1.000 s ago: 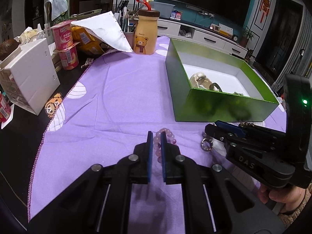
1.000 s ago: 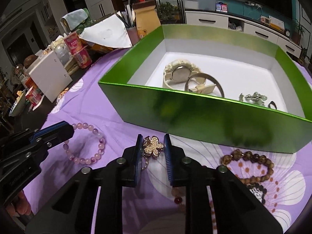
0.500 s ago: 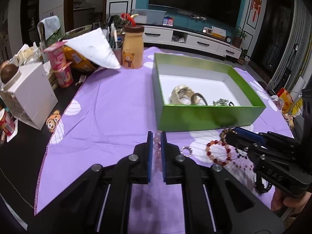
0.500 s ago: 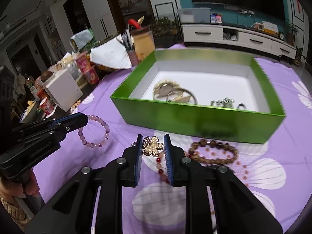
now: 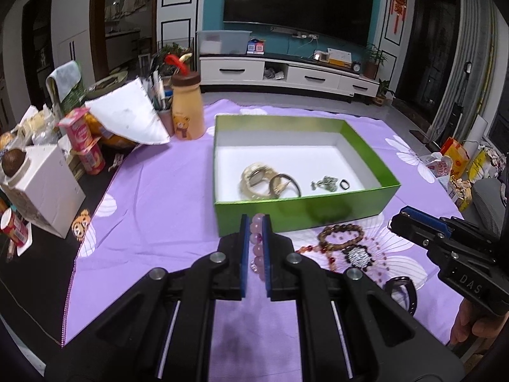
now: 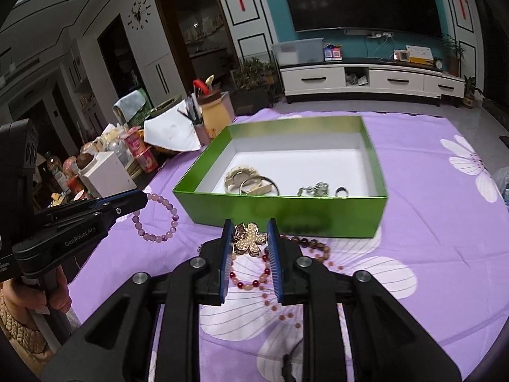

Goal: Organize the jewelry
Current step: 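Carry the pink bracelet and gold brooch into the green box and open both tools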

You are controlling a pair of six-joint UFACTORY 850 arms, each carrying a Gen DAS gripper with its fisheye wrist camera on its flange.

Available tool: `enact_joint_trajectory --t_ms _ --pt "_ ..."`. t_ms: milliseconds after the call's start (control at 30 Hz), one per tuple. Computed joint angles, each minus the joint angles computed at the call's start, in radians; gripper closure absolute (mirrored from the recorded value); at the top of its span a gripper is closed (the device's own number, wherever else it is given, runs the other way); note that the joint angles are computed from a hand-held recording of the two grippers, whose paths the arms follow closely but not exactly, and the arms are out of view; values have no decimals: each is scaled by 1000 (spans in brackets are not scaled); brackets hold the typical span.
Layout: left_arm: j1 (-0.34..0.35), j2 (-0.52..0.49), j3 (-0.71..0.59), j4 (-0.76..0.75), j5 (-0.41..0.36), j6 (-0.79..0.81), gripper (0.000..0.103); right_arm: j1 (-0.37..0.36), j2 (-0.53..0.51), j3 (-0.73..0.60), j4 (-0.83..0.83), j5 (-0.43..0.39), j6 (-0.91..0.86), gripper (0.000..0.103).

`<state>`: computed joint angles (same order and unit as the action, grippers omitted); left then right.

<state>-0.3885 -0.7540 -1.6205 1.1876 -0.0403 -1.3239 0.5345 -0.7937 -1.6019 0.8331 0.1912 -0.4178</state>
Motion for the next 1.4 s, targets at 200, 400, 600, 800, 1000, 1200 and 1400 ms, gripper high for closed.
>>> enact_joint_trajectory --t_ms 200,400,600,800,1000,1200,1400 --pt "-22 -3 -28 -95 -10 107 96 -11 40 56 -92 33 103 81" --pt "-38 -11 -63 -210 -19 235 96 -20 69 98 -148 68 168 82" --pt "-48 -28 -106 -335 -29 372 96 -30 87 115 -154 95 171 81" --pt "-57 -57 -165 -561 -44 610 96 -42 81 96 -137 99 148 81" --pt "-62 -95 -236 -759 -69 814 96 -54 67 73 -136 91 145 81" --pt "-64 -142 -324 -830 -105 889 96 -68 45 32 -116 74 118 81" --pt "-61 -195 -424 -863 -147 921 96 -83 15 -21 -65 48 62 81"
